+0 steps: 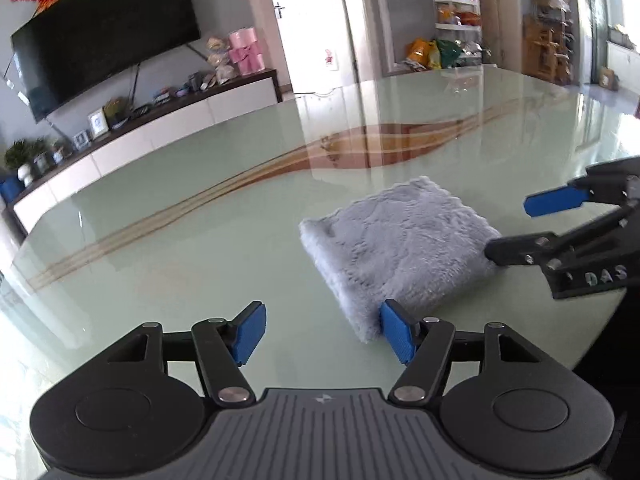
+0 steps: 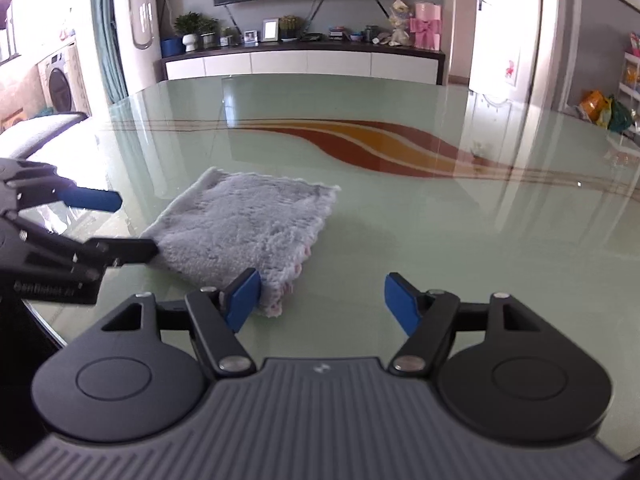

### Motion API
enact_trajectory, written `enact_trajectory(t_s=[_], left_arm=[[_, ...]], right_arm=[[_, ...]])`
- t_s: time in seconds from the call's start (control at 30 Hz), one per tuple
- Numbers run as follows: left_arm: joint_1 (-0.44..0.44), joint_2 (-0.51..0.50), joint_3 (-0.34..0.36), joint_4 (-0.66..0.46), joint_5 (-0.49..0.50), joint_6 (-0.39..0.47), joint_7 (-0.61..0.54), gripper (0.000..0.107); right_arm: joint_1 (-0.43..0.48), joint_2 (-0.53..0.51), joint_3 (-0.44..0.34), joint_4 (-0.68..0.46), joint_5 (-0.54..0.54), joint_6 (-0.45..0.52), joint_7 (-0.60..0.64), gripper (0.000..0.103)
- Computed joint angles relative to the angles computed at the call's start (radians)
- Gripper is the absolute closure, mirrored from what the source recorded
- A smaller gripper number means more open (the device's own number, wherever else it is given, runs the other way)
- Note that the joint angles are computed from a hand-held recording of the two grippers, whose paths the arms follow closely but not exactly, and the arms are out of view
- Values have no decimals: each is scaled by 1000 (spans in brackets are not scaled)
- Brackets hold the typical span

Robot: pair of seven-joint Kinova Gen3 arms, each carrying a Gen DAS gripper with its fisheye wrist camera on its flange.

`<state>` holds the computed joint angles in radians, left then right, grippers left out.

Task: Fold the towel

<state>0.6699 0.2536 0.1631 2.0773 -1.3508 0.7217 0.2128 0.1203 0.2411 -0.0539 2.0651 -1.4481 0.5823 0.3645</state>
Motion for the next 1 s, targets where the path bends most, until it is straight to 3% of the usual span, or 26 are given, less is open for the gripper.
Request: enact_trajectory(t_s=[0.57, 0.77, 1.0], left_arm=[[10, -4, 10, -13, 26, 13, -11, 38], [25, -36, 23, -47, 113, 53, -69, 38], [57, -69, 52, -123, 236, 160, -138, 13]], right_arm=[[-14, -6, 1, -1, -60, -20, 67, 33], [0, -68, 26, -7, 41, 54, -64, 28], [1, -160, 60, -1, 130, 108, -188, 7]])
